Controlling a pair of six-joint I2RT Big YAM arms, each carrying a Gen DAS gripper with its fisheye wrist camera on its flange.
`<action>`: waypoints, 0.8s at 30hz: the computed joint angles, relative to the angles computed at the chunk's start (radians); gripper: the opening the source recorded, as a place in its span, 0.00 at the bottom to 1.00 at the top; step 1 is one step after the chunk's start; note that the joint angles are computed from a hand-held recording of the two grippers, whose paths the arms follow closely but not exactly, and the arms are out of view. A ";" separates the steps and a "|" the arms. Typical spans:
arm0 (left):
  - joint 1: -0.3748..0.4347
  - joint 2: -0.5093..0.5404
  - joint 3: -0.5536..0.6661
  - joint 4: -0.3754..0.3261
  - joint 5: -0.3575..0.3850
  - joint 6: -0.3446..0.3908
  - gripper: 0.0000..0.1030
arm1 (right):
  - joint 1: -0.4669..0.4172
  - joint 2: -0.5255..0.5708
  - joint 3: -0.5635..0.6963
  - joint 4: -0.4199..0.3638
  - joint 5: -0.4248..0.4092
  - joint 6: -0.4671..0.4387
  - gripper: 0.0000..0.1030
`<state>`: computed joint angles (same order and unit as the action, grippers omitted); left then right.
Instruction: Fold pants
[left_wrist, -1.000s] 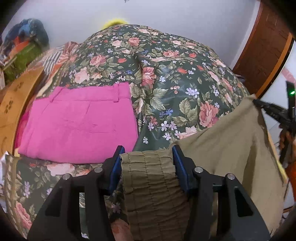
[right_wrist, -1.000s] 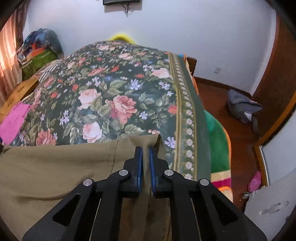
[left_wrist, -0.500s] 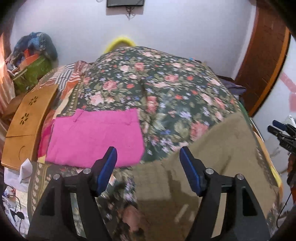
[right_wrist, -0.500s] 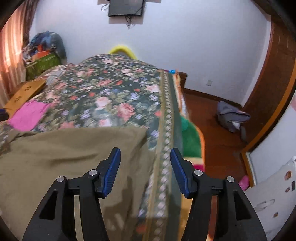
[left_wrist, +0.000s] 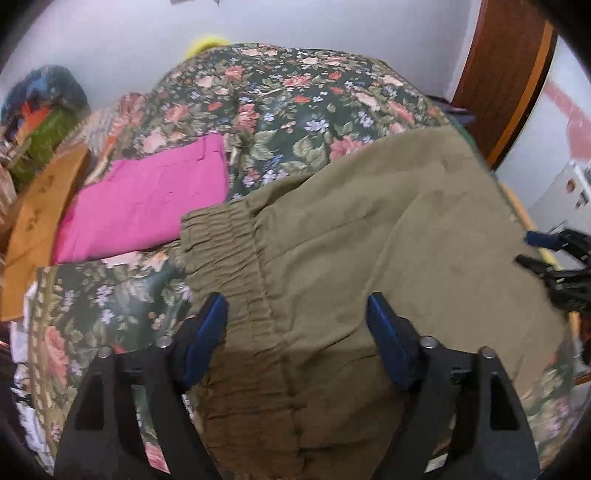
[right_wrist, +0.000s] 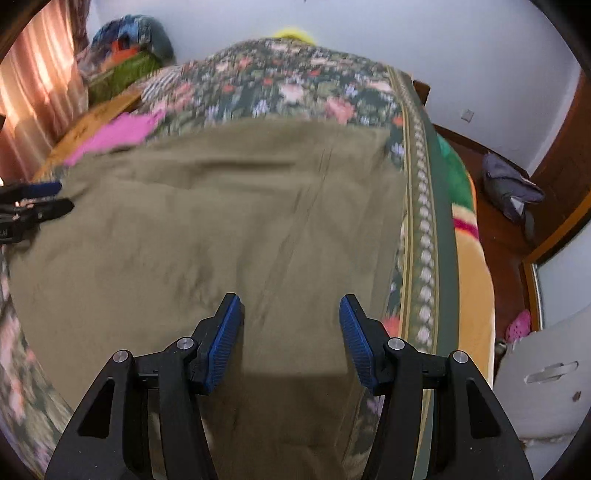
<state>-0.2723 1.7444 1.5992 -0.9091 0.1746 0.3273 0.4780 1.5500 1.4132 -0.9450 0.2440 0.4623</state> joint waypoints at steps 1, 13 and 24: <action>0.003 -0.007 -0.012 0.011 -0.001 -0.001 0.80 | 0.001 -0.014 -0.021 0.006 -0.003 0.008 0.55; 0.121 -0.071 -0.044 -0.040 0.120 -0.085 0.85 | 0.009 -0.164 -0.178 -0.054 0.056 0.170 0.60; 0.167 -0.154 -0.097 -0.133 0.276 -0.159 0.90 | 0.071 -0.225 -0.148 0.022 0.154 0.179 0.60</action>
